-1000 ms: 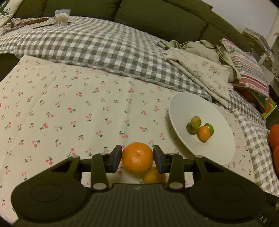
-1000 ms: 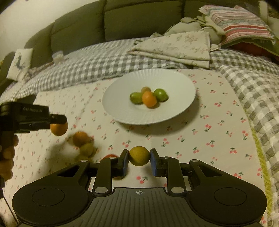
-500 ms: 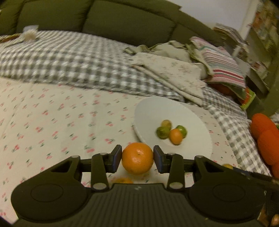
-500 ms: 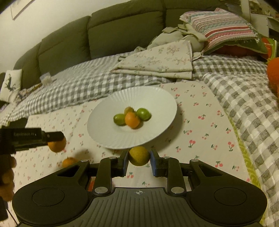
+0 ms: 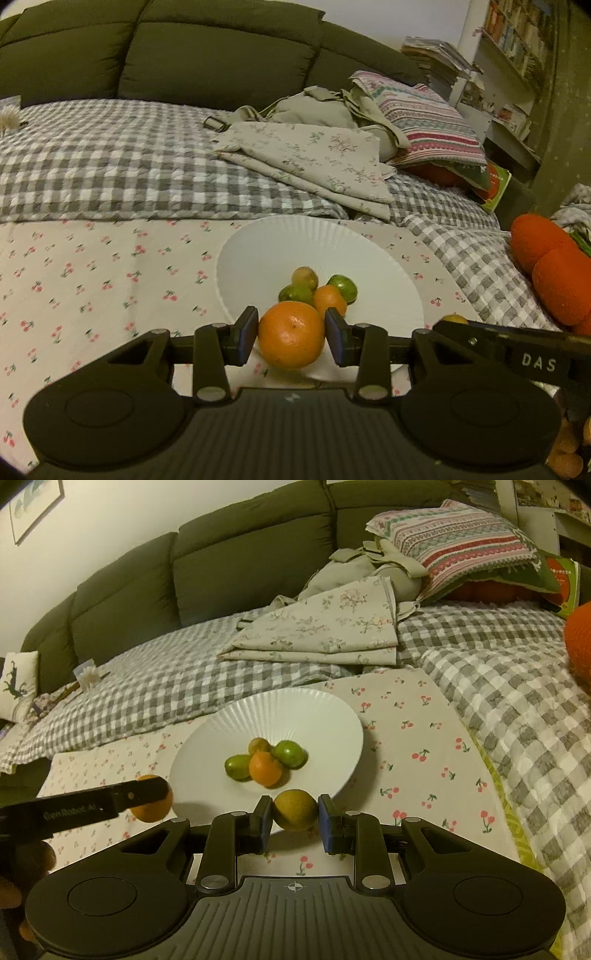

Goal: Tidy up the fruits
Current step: 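Carry the mandarin and yellow fruit to the white plate and release both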

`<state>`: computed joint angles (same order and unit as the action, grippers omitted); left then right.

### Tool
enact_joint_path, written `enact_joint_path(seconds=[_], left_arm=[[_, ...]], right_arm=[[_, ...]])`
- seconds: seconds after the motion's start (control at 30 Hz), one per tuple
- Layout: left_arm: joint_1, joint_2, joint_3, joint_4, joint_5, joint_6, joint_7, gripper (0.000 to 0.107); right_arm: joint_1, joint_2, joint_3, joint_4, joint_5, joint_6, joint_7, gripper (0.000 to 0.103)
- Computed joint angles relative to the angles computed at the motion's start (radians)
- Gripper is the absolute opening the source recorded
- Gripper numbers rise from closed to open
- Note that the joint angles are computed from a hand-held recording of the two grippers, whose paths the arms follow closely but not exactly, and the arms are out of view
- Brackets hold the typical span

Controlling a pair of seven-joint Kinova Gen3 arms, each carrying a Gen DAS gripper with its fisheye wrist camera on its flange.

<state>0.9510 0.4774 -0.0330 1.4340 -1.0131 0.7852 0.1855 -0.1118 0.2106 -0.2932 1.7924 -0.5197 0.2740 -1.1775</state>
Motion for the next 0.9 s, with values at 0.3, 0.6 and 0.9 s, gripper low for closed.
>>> enact_joint_path(seconds=[0.3,0.6,0.9], left_arm=[[-0.005,0.056,-0.021,-0.033,-0.014,-0.046,-0.037,0.038],[0.007,0.093,-0.053,-0.062,0.012,-0.068,-0.099,0.039],[0.036,0.059,-0.099,-0.019,-0.018,-0.101,-0.025,0.055]], right_arm=[[0.016,0.076,-0.019,-0.072,0.017,0.015,-0.014,0.025],[0.015,0.130,-0.037,-0.114,0.045,0.022,-0.026,0.026],[0.047,0.156,-0.060,-0.137,0.024,0.036,-0.044,0.041]])
